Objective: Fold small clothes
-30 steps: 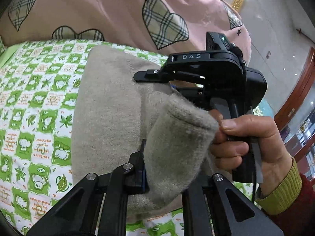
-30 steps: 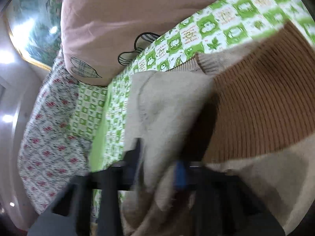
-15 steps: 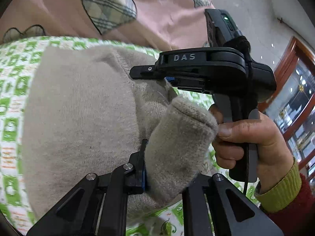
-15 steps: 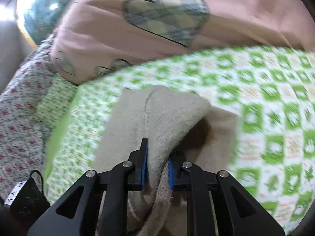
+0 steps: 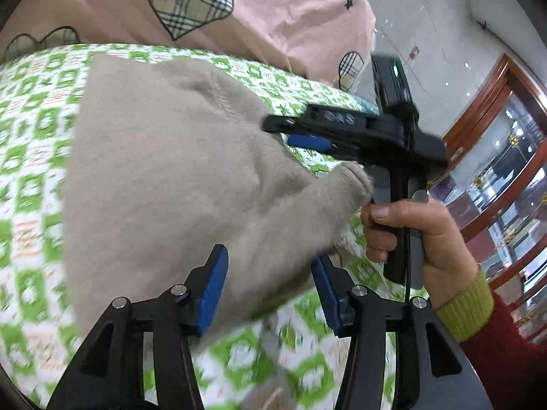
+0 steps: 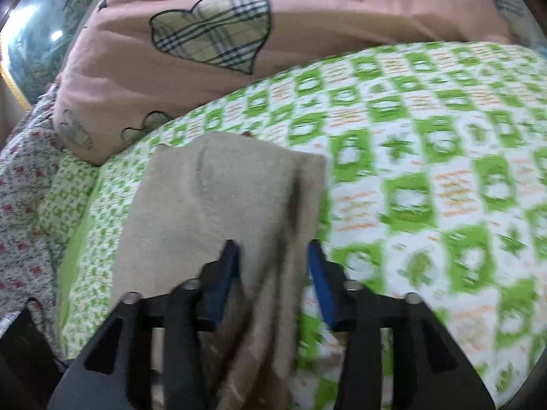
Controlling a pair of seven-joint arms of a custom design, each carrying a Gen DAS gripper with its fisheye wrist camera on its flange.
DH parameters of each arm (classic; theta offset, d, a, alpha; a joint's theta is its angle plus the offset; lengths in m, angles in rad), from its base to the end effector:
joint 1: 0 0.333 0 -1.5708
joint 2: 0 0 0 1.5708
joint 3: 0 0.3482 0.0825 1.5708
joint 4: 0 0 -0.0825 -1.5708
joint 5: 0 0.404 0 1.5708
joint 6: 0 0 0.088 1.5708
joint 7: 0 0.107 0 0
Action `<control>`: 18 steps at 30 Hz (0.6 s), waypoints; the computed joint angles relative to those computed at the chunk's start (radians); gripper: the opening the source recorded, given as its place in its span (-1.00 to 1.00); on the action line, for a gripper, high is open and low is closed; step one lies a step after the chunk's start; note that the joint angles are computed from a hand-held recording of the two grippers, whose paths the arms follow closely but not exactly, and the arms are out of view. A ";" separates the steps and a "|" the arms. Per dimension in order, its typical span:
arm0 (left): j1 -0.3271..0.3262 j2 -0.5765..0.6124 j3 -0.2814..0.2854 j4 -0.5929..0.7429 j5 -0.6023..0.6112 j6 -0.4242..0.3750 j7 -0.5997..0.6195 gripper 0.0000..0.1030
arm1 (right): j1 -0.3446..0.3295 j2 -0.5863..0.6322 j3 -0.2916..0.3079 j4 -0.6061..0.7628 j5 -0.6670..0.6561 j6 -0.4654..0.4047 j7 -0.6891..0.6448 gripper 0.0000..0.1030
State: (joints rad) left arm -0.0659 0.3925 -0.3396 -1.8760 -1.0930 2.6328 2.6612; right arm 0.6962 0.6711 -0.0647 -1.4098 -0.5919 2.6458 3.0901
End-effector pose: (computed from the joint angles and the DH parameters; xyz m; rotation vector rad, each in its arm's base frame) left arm 0.6437 -0.2307 0.3588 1.3708 -2.4384 1.2588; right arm 0.6316 0.4967 0.3821 -1.3487 2.0706 -0.3596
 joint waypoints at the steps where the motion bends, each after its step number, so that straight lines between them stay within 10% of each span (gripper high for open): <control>1: 0.016 -0.021 -0.002 -0.019 -0.023 0.003 0.023 0.17 | 0.005 -0.015 -0.005 -0.026 -0.006 0.017 0.019 0.19; 7: 0.035 -0.025 0.049 0.001 -0.053 0.063 -0.015 0.58 | -0.002 -0.044 -0.002 -0.119 -0.008 0.195 0.084 0.64; 18: 0.092 0.358 0.038 0.444 0.232 -0.216 -0.454 0.62 | -0.093 0.088 0.110 0.015 0.210 0.220 -0.160 0.63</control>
State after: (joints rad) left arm 0.0259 0.7501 -0.3020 -1.4325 -0.8612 2.4172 2.2072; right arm 0.6037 0.7593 0.0453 -1.3951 -0.3822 2.8654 2.9298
